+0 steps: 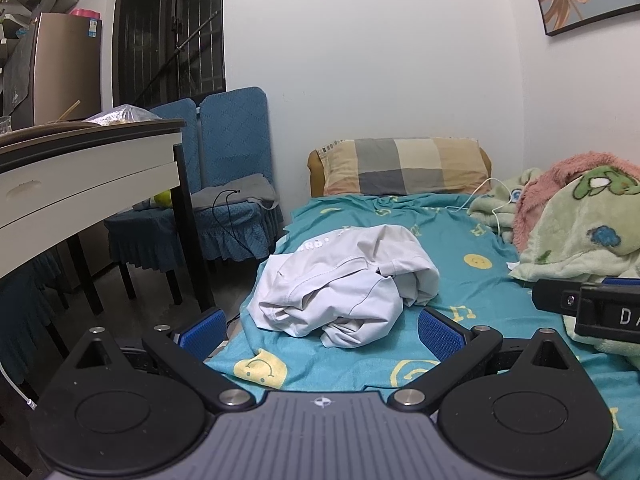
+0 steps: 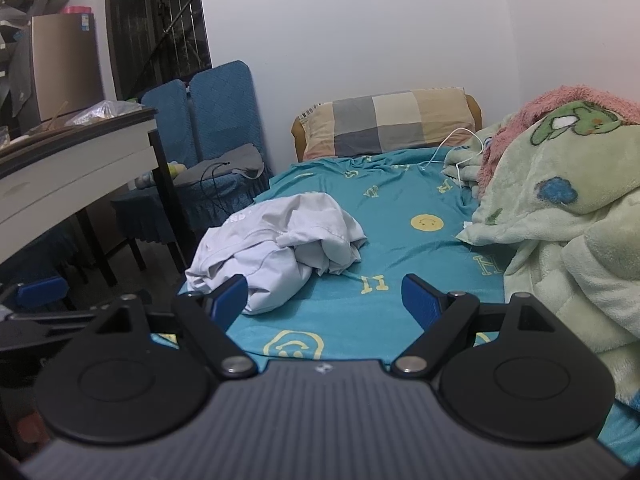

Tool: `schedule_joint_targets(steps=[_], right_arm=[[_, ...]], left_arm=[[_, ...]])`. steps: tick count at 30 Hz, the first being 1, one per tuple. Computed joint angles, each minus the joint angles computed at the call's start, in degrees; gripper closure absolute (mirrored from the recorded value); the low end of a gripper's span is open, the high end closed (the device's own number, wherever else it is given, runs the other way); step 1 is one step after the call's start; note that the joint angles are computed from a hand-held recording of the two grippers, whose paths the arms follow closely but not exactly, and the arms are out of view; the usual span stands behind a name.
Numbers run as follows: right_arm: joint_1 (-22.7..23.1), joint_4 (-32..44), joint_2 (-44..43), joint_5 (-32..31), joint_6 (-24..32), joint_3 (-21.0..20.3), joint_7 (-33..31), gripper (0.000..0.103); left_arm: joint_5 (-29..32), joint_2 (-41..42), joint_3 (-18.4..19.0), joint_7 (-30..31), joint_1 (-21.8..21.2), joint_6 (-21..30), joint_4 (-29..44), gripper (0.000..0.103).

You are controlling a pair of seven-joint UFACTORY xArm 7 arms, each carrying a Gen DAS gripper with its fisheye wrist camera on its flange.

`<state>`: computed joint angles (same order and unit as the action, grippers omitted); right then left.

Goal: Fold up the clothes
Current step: 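Move both grippers toward the crumpled white T-shirt on the bed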

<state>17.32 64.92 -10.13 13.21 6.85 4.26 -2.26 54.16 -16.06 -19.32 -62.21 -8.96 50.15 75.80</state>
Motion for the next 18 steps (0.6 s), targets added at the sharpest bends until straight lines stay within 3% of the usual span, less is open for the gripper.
schedule_joint_targets(steps=[4, 8, 10, 13, 18], right_arm=[[0.6, 0.3, 1.0, 1.5, 0.5, -0.9, -1.4, 0.018], [0.0, 2.0, 2.8, 2.8, 3.1, -0.3, -4.9, 0.018], [2.6, 5.9, 4.5, 9.6, 8.5, -2.3, -12.6, 0.018], [4.1, 10.1, 6.0, 20.3, 12.0, -3.2, -25.0, 0.018], [-0.6, 17.0, 10.0, 24.7, 17.0, -0.1, -26.4, 0.018]], left_arm=[[1.2, -1.7, 0.2, 0.9, 0.1, -2.5, -3.2, 0.0], [-1.4, -3.6, 1.2, 1.5, 0.8, -5.2, -6.1, 0.0], [-2.5, -4.1, 1.3, 0.1, 1.9, -6.5, -7.0, 0.0], [-3.2, -3.8, 0.4, -1.1, 3.3, -6.0, -6.6, 0.0], [-3.3, -3.7, -0.3, -1.6, 4.0, -5.7, -6.2, 0.0]])
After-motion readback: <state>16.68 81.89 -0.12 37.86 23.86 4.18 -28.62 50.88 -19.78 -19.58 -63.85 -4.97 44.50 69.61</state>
